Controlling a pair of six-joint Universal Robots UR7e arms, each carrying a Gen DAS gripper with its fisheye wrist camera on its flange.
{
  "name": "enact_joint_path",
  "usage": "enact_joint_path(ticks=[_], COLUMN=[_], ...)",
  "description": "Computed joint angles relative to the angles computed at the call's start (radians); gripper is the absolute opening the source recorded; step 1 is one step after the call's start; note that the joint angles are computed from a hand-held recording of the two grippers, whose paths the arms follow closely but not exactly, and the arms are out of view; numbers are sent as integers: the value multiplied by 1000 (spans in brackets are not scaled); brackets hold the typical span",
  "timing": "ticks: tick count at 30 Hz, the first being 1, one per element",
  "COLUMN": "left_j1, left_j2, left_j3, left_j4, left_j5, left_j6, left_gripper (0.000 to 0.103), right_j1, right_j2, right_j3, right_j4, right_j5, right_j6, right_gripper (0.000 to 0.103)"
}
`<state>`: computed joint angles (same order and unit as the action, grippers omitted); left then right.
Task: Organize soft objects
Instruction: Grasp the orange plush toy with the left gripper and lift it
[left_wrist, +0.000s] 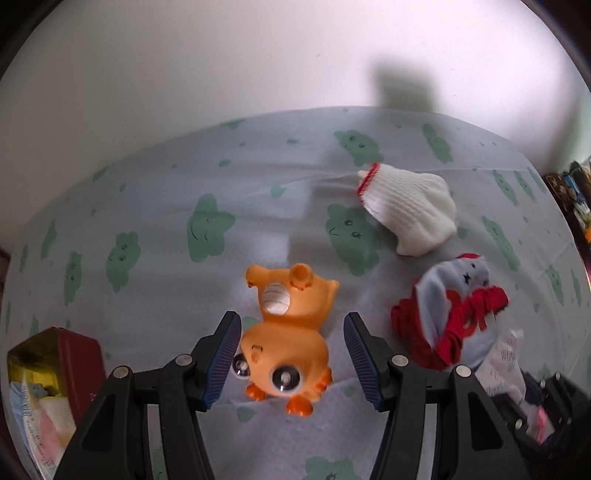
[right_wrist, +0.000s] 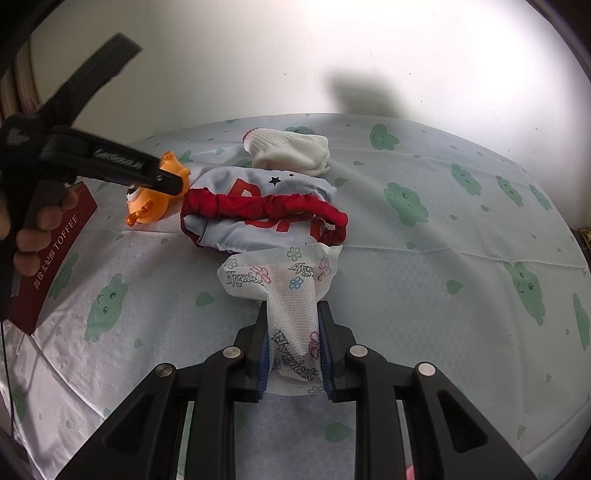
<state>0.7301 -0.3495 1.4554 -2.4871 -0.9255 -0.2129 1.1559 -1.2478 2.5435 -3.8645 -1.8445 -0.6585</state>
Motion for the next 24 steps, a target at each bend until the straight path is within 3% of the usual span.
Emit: enact_joint_path(ticks=[5,12,17,24], left_j1=[10,6,-2,-38], left_j2=[21,16,-17,-61], left_j3=[-43,-29,16,88], left_j4=[61,25,-28,-80], left_j5=[21,21,7,52], left_j6=[-55,-80,-82,-116], left_gripper=[59,40,37,36], right_j1=[-3,-7,-8,-7], right_j2=[-9,-13,-14,-9], right_j3=[-1,-1,-1,-2], right_j4=[21,27,27,21], right_j5=[6,12,12,8], right_j6=[3,4,1,-6], right_gripper=[24,24,24,25])
